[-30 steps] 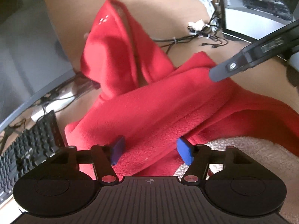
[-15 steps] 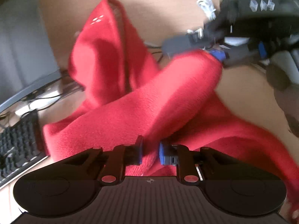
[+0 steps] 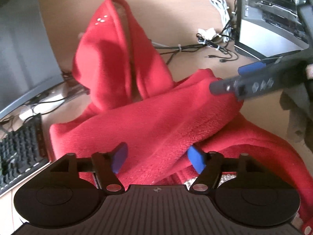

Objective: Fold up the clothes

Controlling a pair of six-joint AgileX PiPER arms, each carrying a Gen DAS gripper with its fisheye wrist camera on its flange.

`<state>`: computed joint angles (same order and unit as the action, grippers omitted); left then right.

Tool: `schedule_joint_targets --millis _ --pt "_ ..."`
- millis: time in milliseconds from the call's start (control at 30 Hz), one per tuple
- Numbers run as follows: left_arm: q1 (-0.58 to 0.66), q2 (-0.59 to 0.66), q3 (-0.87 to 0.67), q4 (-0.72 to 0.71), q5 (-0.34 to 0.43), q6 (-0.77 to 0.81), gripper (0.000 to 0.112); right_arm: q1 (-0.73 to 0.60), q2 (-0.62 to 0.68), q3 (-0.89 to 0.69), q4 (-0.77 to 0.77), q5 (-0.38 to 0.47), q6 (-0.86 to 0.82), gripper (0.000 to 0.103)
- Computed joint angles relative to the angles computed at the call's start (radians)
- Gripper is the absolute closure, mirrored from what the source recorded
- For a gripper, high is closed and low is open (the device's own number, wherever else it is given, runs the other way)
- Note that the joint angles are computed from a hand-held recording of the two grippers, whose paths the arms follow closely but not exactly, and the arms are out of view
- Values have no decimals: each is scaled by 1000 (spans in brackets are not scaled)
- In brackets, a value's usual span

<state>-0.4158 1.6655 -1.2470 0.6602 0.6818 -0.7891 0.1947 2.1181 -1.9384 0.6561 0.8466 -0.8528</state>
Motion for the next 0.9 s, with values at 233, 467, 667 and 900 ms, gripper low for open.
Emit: schedule_joint_targets --millis 233,467,667,900 --pt "-65 -74 37 112 163 -173 18 63 -89 248 -62 -288 -250 0" --pt "-189 -267 225 182 347 -424 14 26 -103 240 3 -236 -301 0" --pt "-327 -501 442 176 408 -463 14 -135 -263 373 229 -24 -503 0" --pt "-518 -805 605 80 517 -331 14 -337 -622 781 303 72 -787 0"
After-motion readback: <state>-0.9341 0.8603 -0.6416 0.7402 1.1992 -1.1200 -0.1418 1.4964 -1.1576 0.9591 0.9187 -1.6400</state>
